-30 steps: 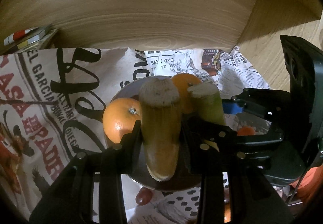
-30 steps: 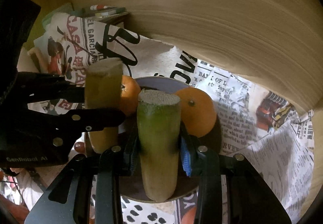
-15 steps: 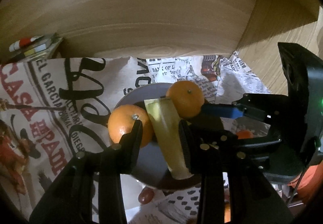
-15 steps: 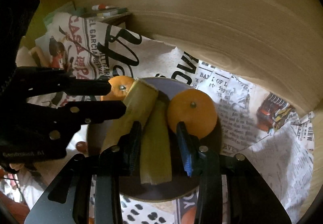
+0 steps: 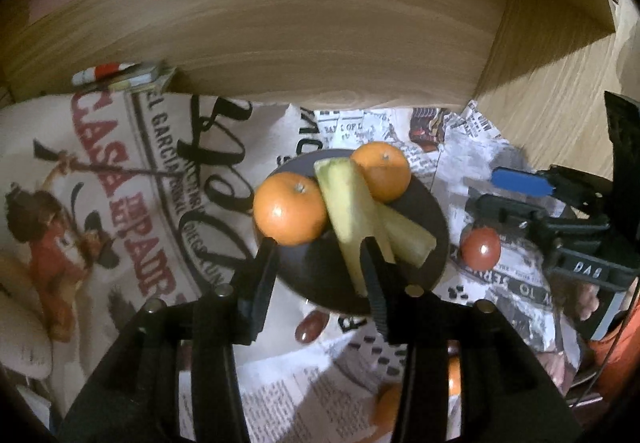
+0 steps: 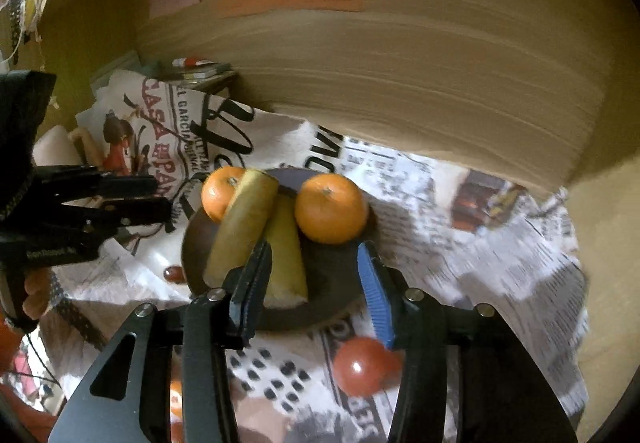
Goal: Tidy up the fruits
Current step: 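Release both vegetables onto the plate beside the mandarins, then grasp the red tomato with the right tool and lift it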
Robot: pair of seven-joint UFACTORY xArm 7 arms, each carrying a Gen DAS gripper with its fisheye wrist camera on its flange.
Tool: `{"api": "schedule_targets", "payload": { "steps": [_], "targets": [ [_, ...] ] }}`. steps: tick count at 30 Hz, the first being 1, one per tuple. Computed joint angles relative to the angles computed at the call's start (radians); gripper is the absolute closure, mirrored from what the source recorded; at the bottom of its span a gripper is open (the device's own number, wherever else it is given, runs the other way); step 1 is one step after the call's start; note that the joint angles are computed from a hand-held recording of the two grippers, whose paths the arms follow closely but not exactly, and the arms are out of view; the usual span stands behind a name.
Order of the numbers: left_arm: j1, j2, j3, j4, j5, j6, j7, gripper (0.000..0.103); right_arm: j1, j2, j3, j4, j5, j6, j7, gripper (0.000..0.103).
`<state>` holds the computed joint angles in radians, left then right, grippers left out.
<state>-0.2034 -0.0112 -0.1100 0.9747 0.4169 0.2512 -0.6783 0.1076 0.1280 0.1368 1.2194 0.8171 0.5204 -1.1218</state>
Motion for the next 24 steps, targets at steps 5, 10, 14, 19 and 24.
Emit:
{"api": "schedule_targets", "payload": {
  "steps": [5, 10, 14, 19, 24],
  "targets": [
    [0.007, -0.037, -0.012, -0.059, 0.065, 0.003, -0.082, 0.046, -0.011, -0.017, -0.025, -0.058, -0.050, -0.028, 0.044, 0.055],
    [0.022, -0.062, -0.027, -0.109, 0.100, 0.005, -0.143, 0.038, -0.029, -0.002, -0.036, -0.084, -0.099, -0.027, 0.098, 0.049],
    [0.021, -0.065, -0.031, -0.135, 0.050, -0.003, -0.121, 0.036, -0.035, 0.022, -0.034, -0.085, -0.161, -0.026, 0.142, 0.049],
    [0.029, -0.063, -0.043, -0.145, 0.096, 0.013, -0.161, 0.031, -0.040, 0.053, -0.022, -0.067, -0.213, -0.020, 0.185, 0.049],
    [0.028, -0.037, -0.031, -0.138, 0.092, 0.020, -0.149, 0.031, -0.051, 0.062, -0.010, -0.068, -0.232, -0.011, 0.196, 0.057]
  ]
}}
